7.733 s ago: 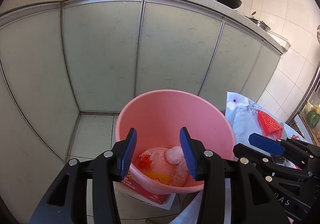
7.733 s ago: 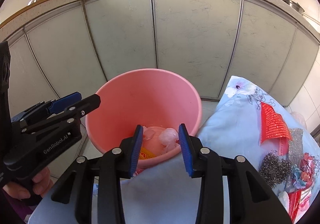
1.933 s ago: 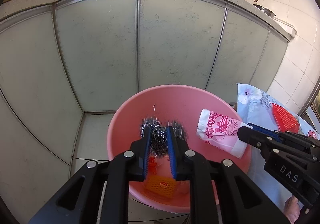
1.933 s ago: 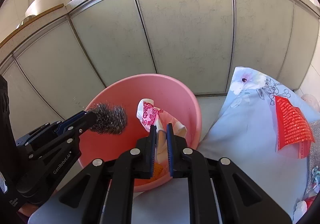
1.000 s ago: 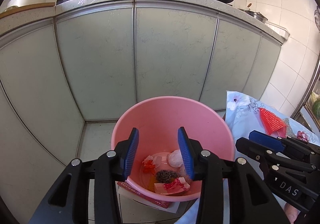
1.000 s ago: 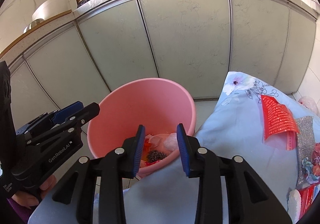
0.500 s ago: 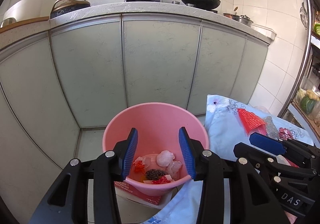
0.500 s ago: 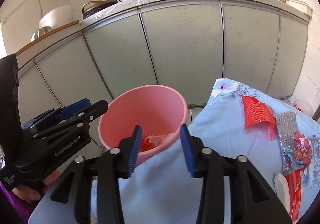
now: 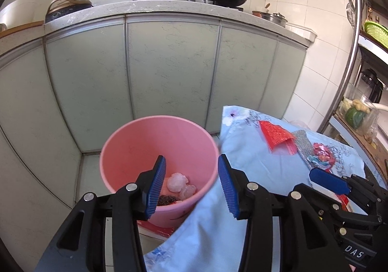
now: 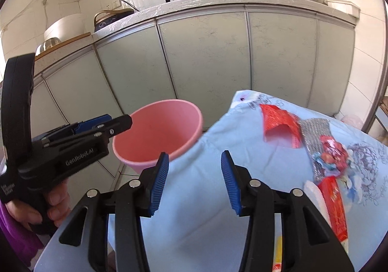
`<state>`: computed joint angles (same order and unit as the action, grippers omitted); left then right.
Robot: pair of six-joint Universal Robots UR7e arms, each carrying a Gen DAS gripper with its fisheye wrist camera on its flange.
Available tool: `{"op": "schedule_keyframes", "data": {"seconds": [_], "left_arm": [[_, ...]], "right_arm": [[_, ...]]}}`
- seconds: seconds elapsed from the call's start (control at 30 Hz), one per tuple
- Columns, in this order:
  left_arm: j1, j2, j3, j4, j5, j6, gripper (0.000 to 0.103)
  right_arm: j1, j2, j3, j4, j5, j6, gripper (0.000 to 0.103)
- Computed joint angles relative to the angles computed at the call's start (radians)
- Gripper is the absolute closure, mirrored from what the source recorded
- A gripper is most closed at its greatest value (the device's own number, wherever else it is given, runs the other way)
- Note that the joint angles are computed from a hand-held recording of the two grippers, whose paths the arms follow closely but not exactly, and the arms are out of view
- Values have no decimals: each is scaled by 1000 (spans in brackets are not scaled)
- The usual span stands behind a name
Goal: Collect trash
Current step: 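Move both open tools back over the trash on the table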
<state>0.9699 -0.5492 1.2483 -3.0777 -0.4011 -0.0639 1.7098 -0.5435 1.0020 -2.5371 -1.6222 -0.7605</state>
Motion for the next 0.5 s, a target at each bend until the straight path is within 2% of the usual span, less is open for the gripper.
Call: {"op": "schedule_keyframes", "data": {"seconds": [0.13, 0.23, 0.5], "left_arm": [[-1, 12, -15, 45, -31, -11, 58], [3, 18, -32, 105, -80, -42, 58], [12, 87, -157, 251, -164, -68, 57]], "right_arm": [[-25, -41, 61, -48, -18, -5, 57], [-40, -65, 97, -82, -32, -12, 57], [-89, -121, 146, -165, -35, 10, 57]]}}
